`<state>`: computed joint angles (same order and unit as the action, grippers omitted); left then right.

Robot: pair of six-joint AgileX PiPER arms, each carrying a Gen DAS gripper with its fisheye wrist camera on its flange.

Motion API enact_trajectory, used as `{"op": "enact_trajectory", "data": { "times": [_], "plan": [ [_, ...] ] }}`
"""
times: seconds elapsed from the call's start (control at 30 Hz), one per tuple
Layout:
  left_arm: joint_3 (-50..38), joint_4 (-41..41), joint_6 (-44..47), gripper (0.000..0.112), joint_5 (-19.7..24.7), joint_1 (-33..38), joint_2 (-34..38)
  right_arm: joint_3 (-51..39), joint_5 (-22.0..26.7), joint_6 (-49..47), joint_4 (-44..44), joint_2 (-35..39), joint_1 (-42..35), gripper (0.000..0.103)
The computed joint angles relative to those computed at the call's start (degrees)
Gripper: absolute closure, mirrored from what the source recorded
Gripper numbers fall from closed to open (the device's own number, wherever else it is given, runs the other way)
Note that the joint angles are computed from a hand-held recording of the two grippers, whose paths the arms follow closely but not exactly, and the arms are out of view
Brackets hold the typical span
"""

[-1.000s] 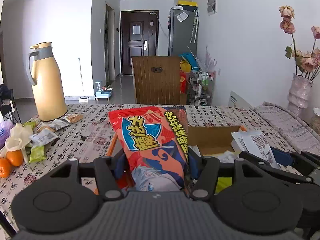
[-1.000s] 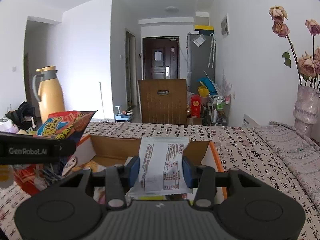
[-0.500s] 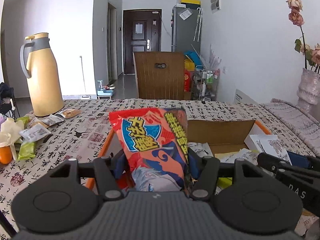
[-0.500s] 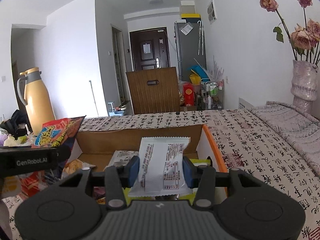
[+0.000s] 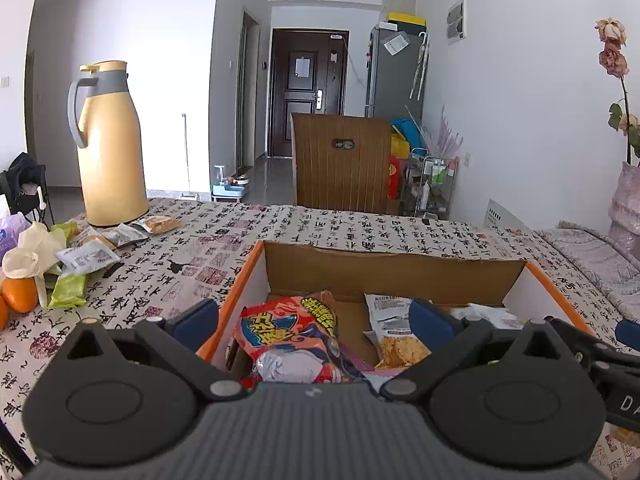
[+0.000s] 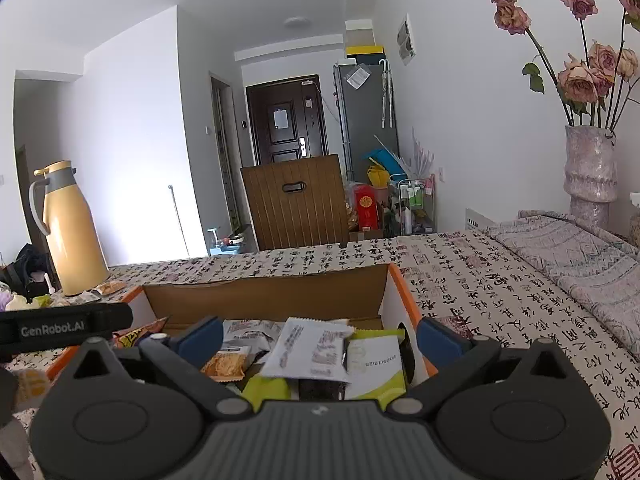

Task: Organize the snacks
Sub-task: 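Open both tools over the box to drop the chip bag and white packet, then move the right tool back to the packets and grasp a white packet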

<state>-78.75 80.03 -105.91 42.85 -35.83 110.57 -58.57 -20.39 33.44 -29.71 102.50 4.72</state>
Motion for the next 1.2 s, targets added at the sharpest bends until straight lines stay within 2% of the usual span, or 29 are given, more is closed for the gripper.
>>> {"op": "enact_trajectory", "data": {
  "times": [0.5,0.87,1.2],
  "plan": [
    [0.8,0.1,-1.0,0.009,0.9,-0.8,-1.8,0.9,-0.2,-1.2,0.9,-1.3,0.0,0.0],
    [3.4,0.9,-1.3,0.009,3.7,-3.8,-6.1,3.8,0.3,2.2,-4.6,-5.7,-1.1,0.0],
    [11.2,2.1,-3.5,0.009,6.0,-7.9,-12.4,10.9,-1.4,6.6,-11.9,-12.7,-3.2,0.0]
  ]
}}
